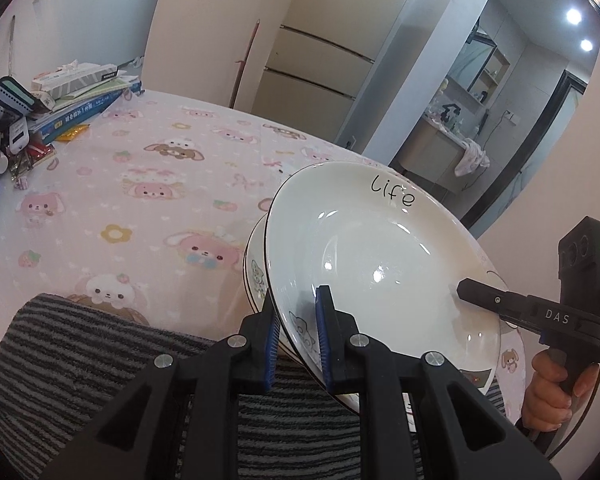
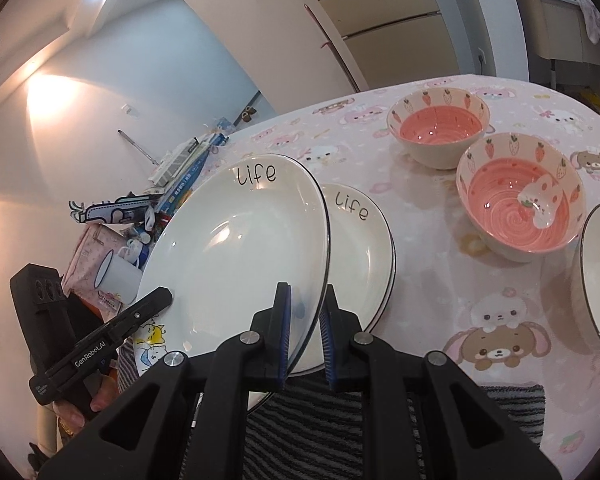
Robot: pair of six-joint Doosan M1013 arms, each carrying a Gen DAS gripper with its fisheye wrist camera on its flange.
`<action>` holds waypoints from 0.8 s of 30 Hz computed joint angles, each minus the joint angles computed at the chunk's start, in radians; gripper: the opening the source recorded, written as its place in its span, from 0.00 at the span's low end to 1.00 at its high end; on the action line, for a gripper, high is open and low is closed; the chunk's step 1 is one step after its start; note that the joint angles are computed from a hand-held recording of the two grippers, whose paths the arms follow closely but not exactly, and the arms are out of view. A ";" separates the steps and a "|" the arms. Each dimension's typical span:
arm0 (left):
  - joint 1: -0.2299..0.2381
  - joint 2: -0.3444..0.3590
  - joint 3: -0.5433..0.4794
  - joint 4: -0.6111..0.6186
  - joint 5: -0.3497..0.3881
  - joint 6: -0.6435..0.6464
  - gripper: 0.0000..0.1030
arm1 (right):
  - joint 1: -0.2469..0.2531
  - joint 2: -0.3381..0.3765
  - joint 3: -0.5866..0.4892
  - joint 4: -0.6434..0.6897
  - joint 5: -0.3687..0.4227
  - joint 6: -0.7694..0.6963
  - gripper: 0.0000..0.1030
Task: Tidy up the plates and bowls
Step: 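Carry the plate with both grippers over the plate stack and lower it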
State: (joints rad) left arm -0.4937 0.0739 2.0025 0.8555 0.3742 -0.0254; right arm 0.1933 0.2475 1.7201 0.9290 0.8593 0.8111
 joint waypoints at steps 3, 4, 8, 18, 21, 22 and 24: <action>0.003 0.008 0.001 -0.012 -0.001 0.012 0.16 | 0.003 0.008 -0.001 -0.014 -0.001 0.014 0.14; 0.006 0.009 0.001 -0.015 -0.004 0.015 0.16 | 0.004 0.010 -0.001 -0.020 -0.003 0.022 0.14; 0.016 0.015 0.002 -0.031 -0.012 0.030 0.16 | 0.014 0.020 -0.003 -0.047 -0.009 0.056 0.14; 0.027 0.051 -0.010 -0.096 0.000 0.106 0.16 | 0.034 0.034 -0.006 -0.114 -0.041 0.109 0.15; 0.029 0.057 -0.009 -0.104 -0.004 0.115 0.16 | 0.036 0.035 -0.005 -0.135 -0.049 0.125 0.15; 0.028 0.059 -0.009 -0.105 -0.003 0.116 0.17 | 0.037 0.035 -0.004 -0.140 -0.053 0.127 0.15; 0.028 0.066 -0.014 -0.109 0.001 0.125 0.17 | 0.041 0.034 -0.002 -0.152 -0.068 0.132 0.15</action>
State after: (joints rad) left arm -0.4656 0.1395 1.9889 0.7460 0.3754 0.0998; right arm 0.2347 0.2811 1.7183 0.7771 0.7913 0.9431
